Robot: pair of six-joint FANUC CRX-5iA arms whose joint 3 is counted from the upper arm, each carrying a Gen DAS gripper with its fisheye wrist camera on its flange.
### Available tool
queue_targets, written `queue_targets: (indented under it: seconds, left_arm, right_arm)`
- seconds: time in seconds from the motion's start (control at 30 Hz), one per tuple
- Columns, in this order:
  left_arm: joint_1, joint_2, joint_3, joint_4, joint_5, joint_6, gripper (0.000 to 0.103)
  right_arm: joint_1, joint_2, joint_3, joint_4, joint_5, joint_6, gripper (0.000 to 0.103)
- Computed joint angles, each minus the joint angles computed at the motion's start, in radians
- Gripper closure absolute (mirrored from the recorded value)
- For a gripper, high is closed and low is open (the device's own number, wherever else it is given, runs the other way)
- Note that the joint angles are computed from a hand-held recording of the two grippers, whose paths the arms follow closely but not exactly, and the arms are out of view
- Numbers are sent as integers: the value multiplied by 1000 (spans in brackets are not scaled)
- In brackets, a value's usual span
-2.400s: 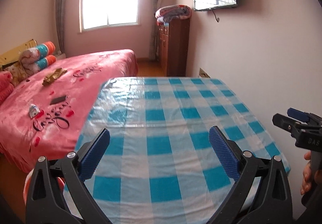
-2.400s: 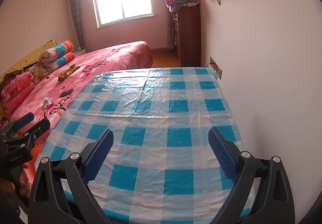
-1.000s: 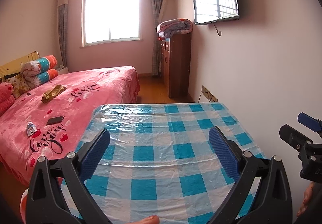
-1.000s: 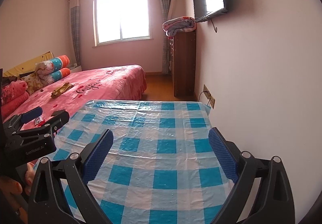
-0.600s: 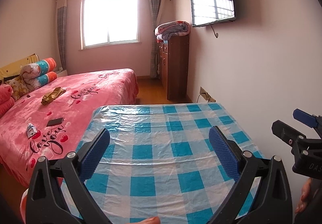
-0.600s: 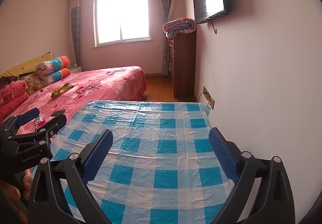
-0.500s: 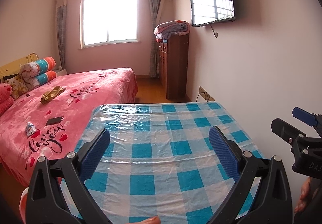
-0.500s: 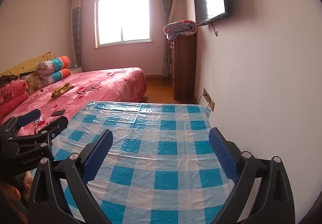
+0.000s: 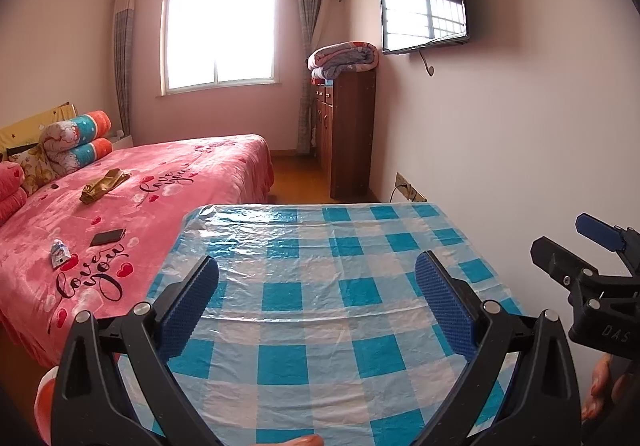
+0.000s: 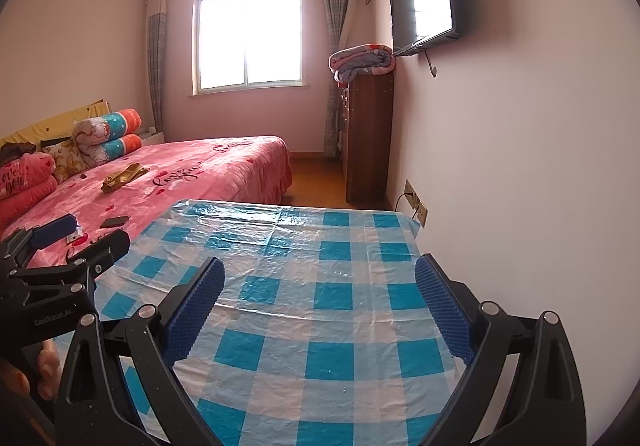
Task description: Collect trash
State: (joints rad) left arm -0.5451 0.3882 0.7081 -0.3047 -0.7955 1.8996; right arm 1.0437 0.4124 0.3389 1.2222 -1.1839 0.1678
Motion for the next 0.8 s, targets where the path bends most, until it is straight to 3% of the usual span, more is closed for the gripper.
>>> queue_targets:
  seconds: [0.67, 0.8]
  left_arm:
    - [17, 68, 47, 30, -71, -14, 4]
    - [29, 114, 87, 66, -127, -29, 4]
  right_arm:
    - [-34, 44, 33, -96, 69, 49, 8]
    - [-55, 72, 72, -189, 82, 81, 8]
